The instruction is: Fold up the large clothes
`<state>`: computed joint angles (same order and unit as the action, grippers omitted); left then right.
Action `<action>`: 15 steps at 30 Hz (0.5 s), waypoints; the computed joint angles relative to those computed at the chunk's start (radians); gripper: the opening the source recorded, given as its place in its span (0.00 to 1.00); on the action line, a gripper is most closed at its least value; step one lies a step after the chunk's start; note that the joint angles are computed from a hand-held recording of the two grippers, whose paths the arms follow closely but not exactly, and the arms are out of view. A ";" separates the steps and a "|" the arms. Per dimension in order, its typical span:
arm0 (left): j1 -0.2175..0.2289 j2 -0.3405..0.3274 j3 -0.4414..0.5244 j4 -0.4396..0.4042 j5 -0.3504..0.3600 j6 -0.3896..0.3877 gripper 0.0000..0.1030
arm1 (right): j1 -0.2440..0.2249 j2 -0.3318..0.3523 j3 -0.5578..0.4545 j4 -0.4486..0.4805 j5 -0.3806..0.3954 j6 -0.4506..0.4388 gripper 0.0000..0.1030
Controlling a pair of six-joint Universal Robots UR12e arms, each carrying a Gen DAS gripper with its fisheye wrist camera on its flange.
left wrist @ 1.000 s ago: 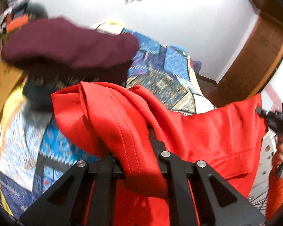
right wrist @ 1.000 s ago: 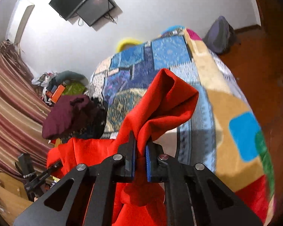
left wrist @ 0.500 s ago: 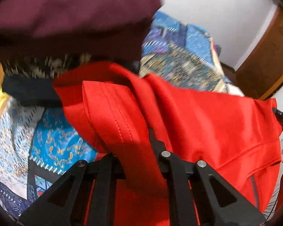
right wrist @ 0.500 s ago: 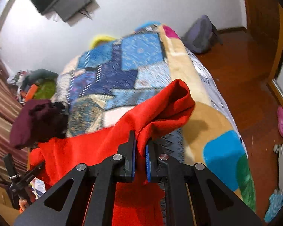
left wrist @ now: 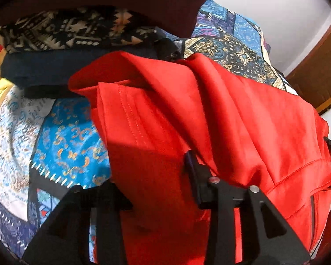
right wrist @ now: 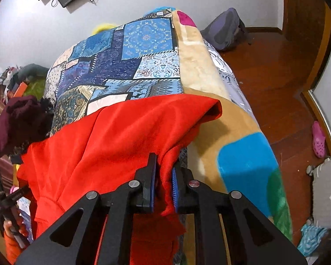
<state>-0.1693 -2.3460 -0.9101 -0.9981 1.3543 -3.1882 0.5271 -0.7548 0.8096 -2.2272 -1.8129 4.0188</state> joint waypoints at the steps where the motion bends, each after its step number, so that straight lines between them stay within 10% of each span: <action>1: 0.002 0.007 -0.008 -0.001 0.000 -0.001 0.38 | 0.002 -0.004 0.003 0.008 -0.002 0.005 0.12; 11: 0.026 0.102 -0.124 0.019 0.006 0.008 0.41 | 0.037 -0.052 0.028 0.055 -0.039 -0.025 0.22; 15: 0.036 0.153 -0.184 0.034 0.028 0.028 0.45 | 0.072 -0.061 0.029 0.064 -0.120 -0.075 0.55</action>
<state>-0.1334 -2.1932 -1.0939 -0.9646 1.3821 -3.1599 0.5995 -0.8159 0.8382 -2.1629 -1.9326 3.9442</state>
